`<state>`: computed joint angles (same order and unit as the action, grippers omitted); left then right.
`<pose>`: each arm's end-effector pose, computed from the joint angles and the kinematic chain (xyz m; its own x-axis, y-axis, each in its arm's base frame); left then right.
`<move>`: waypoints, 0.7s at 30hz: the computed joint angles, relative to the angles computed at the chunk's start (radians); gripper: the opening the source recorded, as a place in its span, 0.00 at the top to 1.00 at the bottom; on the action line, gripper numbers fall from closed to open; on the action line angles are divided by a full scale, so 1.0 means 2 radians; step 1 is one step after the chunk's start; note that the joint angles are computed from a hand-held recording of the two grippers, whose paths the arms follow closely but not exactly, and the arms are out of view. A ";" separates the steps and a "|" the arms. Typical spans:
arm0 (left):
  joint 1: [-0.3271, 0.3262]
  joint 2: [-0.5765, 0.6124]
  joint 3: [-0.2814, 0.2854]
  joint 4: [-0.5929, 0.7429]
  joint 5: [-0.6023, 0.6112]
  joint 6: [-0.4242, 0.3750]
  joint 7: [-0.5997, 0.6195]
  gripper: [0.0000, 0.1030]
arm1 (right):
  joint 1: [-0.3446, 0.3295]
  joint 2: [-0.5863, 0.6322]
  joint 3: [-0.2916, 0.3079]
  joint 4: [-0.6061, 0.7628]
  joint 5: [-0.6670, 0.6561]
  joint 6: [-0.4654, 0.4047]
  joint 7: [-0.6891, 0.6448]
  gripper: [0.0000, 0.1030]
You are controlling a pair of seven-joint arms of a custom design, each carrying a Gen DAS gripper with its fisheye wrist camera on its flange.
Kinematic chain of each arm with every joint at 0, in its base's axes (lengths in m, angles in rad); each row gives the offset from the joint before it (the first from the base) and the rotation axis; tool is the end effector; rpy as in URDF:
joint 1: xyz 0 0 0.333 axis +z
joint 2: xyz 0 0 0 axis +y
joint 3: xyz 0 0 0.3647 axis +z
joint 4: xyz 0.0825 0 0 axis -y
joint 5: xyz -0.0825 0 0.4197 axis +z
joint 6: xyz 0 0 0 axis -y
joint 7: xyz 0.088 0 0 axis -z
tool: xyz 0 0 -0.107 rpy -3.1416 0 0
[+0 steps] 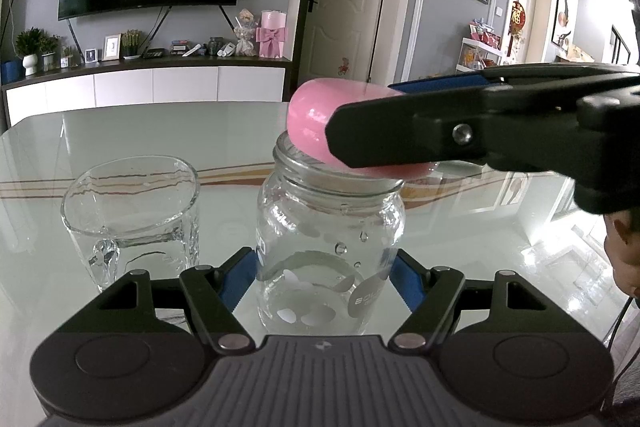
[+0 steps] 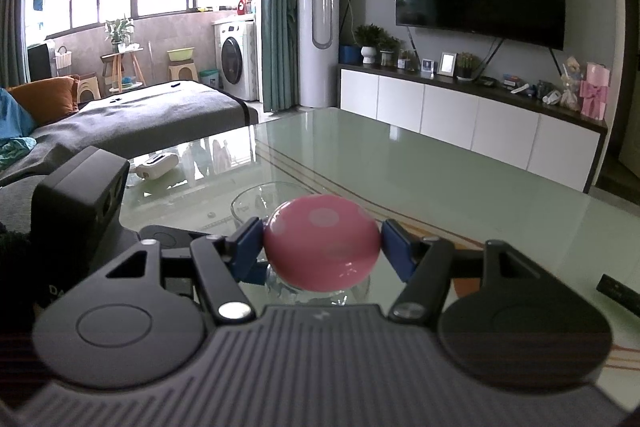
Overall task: Unscrew bottle cap and pour
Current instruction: 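Lift the pink cap off the jar rim with the right gripper while the left gripper opens, then carry the pink cap away from the jar with the right gripper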
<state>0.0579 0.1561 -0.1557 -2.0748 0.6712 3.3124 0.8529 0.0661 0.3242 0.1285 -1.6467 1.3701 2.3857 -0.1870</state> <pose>0.6330 -0.1224 0.5004 -0.1590 -0.9795 0.1233 -0.5093 -0.0256 -0.8602 0.7258 0.1400 0.5114 0.8582 -0.5133 0.0113 -0.1861 -0.3316 -0.9249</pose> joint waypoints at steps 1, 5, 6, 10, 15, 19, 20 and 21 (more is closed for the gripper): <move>0.000 0.000 0.000 0.000 0.000 0.000 0.000 0.26 | 0.000 0.000 0.000 0.000 0.000 0.000 0.001 0.37; 0.076 0.004 -0.081 0.002 -0.002 -0.012 0.008 0.25 | 0.000 -0.003 0.000 -0.004 0.002 0.003 0.001 0.37; 0.105 0.005 -0.112 0.002 -0.008 -0.017 0.015 0.25 | 0.000 -0.003 -0.001 -0.004 0.002 0.003 0.002 0.37; 0.143 0.007 -0.155 -0.002 -0.033 -0.024 0.042 0.21 | 0.000 -0.008 -0.002 -0.011 0.008 0.007 0.000 0.37; 0.178 0.005 -0.196 -0.009 -0.070 -0.032 0.080 0.17 | 0.002 -0.018 -0.004 -0.021 0.022 0.016 -0.005 0.37; 0.189 0.000 -0.212 -0.015 -0.098 -0.039 0.108 0.14 | 0.005 -0.025 -0.007 -0.028 0.024 0.025 -0.005 0.37; 0.188 -0.001 -0.210 -0.016 -0.104 -0.041 0.114 0.12 | 0.005 -0.026 -0.008 -0.030 0.024 0.027 -0.004 0.37; 0.174 -0.005 -0.195 -0.017 -0.105 -0.042 0.113 0.12 | 0.006 -0.028 -0.009 -0.032 0.024 0.029 -0.005 0.37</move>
<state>0.4052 0.1451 -0.5467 -2.1095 0.4612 3.2282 1.0787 0.0780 0.2684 0.1112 -1.7110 1.4187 2.4446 -0.1969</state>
